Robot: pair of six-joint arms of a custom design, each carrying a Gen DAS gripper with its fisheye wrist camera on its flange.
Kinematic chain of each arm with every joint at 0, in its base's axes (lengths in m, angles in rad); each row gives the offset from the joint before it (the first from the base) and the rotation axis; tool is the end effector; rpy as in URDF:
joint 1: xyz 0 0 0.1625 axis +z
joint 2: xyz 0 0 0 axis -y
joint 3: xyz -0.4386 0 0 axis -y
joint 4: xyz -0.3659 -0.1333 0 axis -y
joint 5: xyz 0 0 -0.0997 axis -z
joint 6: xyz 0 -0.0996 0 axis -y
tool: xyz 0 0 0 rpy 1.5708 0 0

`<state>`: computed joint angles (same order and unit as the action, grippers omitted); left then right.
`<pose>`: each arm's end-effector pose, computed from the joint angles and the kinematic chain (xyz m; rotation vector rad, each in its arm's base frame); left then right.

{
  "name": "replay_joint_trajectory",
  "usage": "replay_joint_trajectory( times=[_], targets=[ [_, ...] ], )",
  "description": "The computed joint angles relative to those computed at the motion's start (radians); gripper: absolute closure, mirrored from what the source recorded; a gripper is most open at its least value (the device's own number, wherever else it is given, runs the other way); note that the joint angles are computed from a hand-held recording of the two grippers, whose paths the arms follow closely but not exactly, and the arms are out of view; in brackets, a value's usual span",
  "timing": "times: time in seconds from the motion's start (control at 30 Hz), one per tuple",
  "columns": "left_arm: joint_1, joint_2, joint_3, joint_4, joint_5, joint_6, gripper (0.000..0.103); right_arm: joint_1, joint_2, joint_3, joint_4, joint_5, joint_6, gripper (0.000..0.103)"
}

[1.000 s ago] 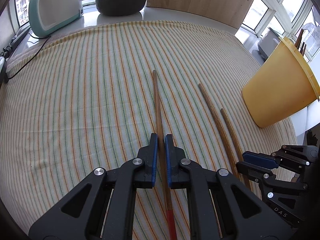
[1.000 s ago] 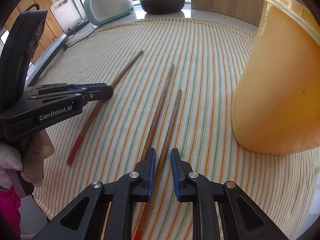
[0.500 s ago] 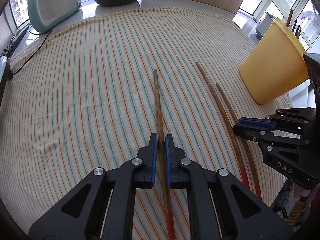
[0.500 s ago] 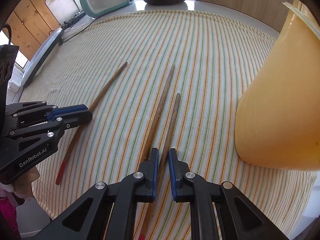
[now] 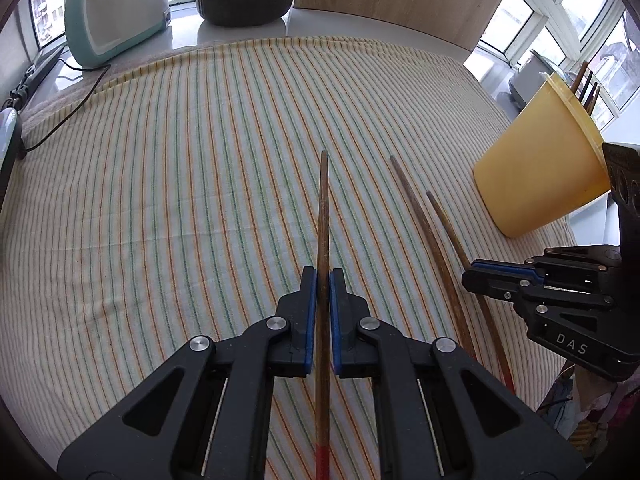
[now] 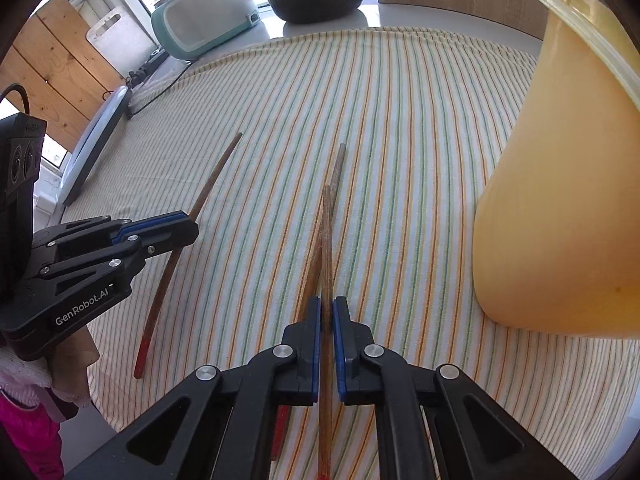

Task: Organize utensils
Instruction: 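Lift both red-tipped chopsticks upright and carry them over the yellow container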

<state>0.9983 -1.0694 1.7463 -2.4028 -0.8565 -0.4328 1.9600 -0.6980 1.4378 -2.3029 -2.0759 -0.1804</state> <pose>-0.1615 -0.6171 0.2590 0.1028 2.5156 -0.6238 0.3464 -0.6203 0.1098 0.7437 -2.5308 0.0608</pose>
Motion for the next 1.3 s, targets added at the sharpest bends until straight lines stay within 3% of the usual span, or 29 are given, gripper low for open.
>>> replay_joint_trajectory(
  times=[0.5, 1.3],
  targets=[
    [-0.085, -0.083, 0.086, -0.18, 0.005, 0.053, 0.099, 0.017, -0.132, 0.131, -0.235, 0.121, -0.071, 0.099],
    [-0.2, -0.091, 0.091, -0.309, -0.005, 0.145, 0.099, 0.044, -0.277, 0.25, -0.46, 0.188, -0.164, 0.099]
  ],
)
